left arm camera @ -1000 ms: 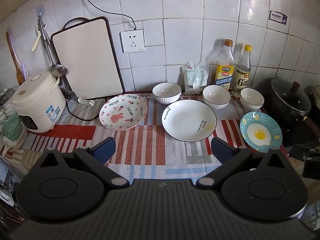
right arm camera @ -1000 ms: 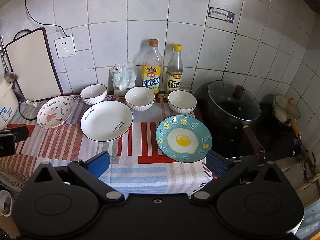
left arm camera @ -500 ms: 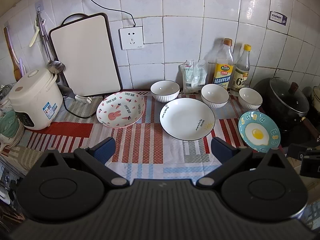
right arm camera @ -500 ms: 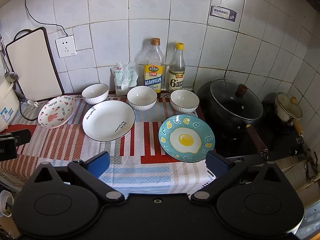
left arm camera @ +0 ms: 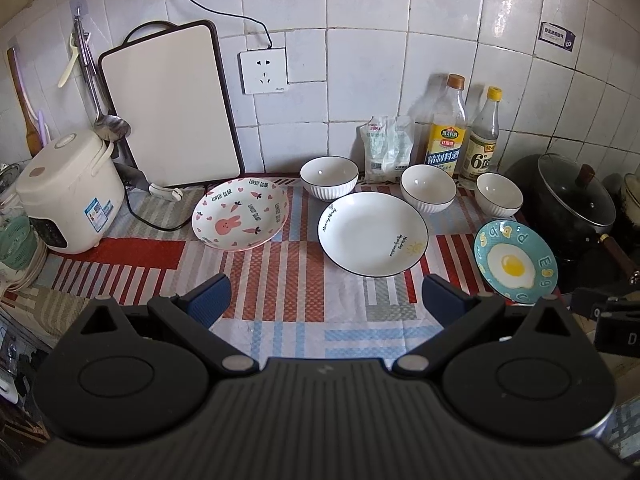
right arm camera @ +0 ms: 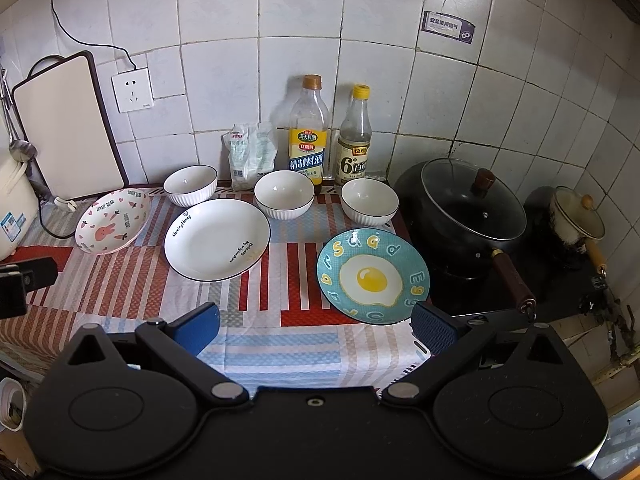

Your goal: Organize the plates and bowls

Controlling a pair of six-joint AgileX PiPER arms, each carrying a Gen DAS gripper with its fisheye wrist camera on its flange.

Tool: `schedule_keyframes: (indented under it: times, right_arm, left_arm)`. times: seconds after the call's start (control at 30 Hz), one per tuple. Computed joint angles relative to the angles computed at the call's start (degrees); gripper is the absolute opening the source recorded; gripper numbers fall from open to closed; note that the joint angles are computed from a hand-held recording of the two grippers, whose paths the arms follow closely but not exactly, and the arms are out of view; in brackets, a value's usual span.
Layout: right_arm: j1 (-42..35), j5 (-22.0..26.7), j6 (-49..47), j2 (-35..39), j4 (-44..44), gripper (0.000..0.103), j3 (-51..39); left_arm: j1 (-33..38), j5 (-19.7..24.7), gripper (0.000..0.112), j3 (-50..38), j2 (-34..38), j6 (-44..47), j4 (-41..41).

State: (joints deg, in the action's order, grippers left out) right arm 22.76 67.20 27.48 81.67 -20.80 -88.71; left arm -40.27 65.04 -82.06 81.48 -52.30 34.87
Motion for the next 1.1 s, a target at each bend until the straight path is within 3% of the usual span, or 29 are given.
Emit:
schedule_keyframes:
  times: [0.5,0.73,0.87,0.97,1.1]
  right_arm:
    - [-0.64,1.41,-0.34,3.73,1.9,0.103,-3.55]
    - [-1.02,1.52,-0.66,7.59,2.04,0.103,-7.41]
    - [-2.84,-5.25,-2.18,8.42,4.43,0.103,-6.85]
    - [-4.96,-14.81,-5.67,9.15,7.76,0.103,-4.04]
    - [-5.97,-21.61,-5.3,13.71,8.32,0.103,-5.3]
  left_arm:
    - [5.37,-0.67,0.103,-4.18,2.31,7.76,-6.81]
    - [12.49,-3.17,0.103,-9.49,5.56,19.8,-14.26]
    - [17.18,-5.27,0.101,-13.81,8.97,27.88,-18.89]
    - [19.36,-4.04,0.1,-20.09,14.3,32.76,-19.09]
    - [23.13,-3.64,0.1,-27.63,20.54,39.44,-23.36]
